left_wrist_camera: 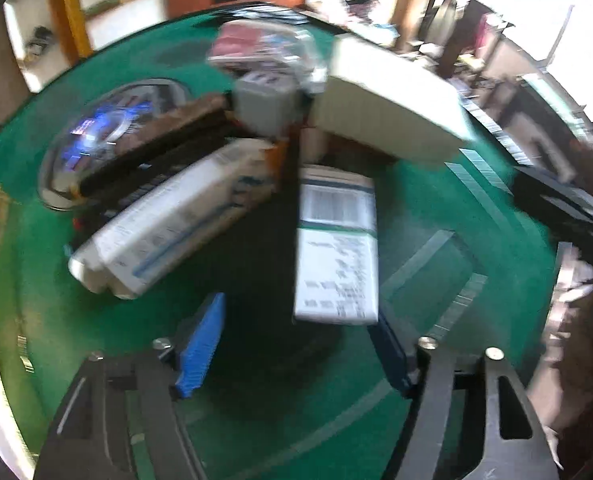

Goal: Organize objects

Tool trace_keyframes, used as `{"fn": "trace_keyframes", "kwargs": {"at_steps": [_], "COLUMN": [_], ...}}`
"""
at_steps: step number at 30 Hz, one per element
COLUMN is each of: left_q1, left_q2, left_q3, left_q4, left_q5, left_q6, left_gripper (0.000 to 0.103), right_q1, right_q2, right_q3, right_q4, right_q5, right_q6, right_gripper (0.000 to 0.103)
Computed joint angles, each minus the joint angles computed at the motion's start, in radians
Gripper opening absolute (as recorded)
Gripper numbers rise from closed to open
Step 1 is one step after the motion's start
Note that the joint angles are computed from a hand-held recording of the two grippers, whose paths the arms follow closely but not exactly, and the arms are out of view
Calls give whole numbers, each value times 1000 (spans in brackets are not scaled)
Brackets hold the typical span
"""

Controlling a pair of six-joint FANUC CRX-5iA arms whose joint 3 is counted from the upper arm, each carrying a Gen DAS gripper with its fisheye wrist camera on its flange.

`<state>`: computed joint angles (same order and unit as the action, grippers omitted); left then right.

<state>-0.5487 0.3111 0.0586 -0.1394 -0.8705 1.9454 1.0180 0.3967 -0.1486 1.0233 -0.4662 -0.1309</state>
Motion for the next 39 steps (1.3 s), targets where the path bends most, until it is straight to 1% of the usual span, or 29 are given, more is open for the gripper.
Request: {"fn": "trace_keyframes", "kwargs": {"at_steps": [1, 4, 5, 6, 7, 8, 10, 11, 12, 14, 18, 19, 20, 21, 22, 23, 24, 25, 26, 28, 32, 34, 35, 37, 38, 39], "left_q1": [-13, -19, -33, -50, -76, -111, -145, -160, -156, -134, -80, -69, -61, -59, -64, -63, -60, -48, -27, -27, 7, 2, -13, -41, -51, -50], "left_q2": [13, 37, 41, 48, 65, 92, 103, 102, 105, 103, 76, 73, 72, 67, 54, 54, 56, 49, 22, -10, -98, -156, -190, -249, -297, -333], "left_q3": [30, 65, 78, 98, 132, 177, 198, 201, 204, 191, 111, 104, 101, 94, 83, 88, 94, 79, 26, -10, -118, -158, -173, -197, -224, -248], "left_q4": [-42, -25, -60, -103, -164, -243, -331, -359, -355, -307, -206, -182, -174, -180, -190, -190, -185, -152, -100, -115, -59, -92, -134, -206, -224, -220], "left_q5": [-25, -36, -40, -56, -86, -135, -142, -147, -144, -117, -6, 3, 11, 24, 37, 37, 30, 43, 99, 115, 189, 203, 200, 180, 165, 159], "left_q6": [41, 46, 69, 92, 122, 148, 186, 196, 188, 177, 212, 210, 214, 214, 217, 213, 210, 191, 170, 203, 228, 282, 334, 423, 468, 480], "left_gripper": [72, 75, 81, 89, 92, 96, 103, 103, 103, 103, 103, 102, 97, 82, 71, 40, 33, 33, 33, 33, 33, 33, 33, 33, 33, 33], "right_q1": [-1, -4, -5, -6, -6, -7, -4, -5, -6, -10, -8, -6, -5, -6, -6, -6, -5, -4, -3, -2, 4, 8, 11, 14, 16, 21], "right_q2": [-2, -14, -18, -21, -22, -23, -21, -24, -30, -40, -48, -48, -49, -50, -52, -51, -50, -49, -47, -45, -25, -9, -3, 6, 11, 18], "right_q3": [-3, -18, -25, -32, -33, -33, -26, -32, -41, -60, -68, -66, -66, -67, -68, -63, -57, -52, -46, -39, 10, 44, 57, 84, 97, 115], "right_q4": [4, 19, 28, 32, 25, 11, -29, -31, -23, 14, 13, 8, 4, -1, -8, -22, -35, -44, -52, -53, -140, -182, -200, -262, -295, -328], "right_q5": [2, 7, 8, 8, 6, 6, -1, -2, 0, 1, -12, -17, -18, -15, -13, -16, -19, -23, -27, -30, -36, -43, -42, 7, 46, 90], "right_q6": [-4, -16, -26, -33, -36, -29, -4, -6, -17, -51, -51, -46, -43, -39, -31, -17, 0, 15, 32, 55, 166, 217, 231, 277, 301, 331], "right_gripper": [103, 103, 103, 103, 103, 103, 103, 103, 103, 103, 103, 103, 103, 103, 103, 103, 103, 103, 103, 103, 103, 103, 103, 103, 103, 103]}}
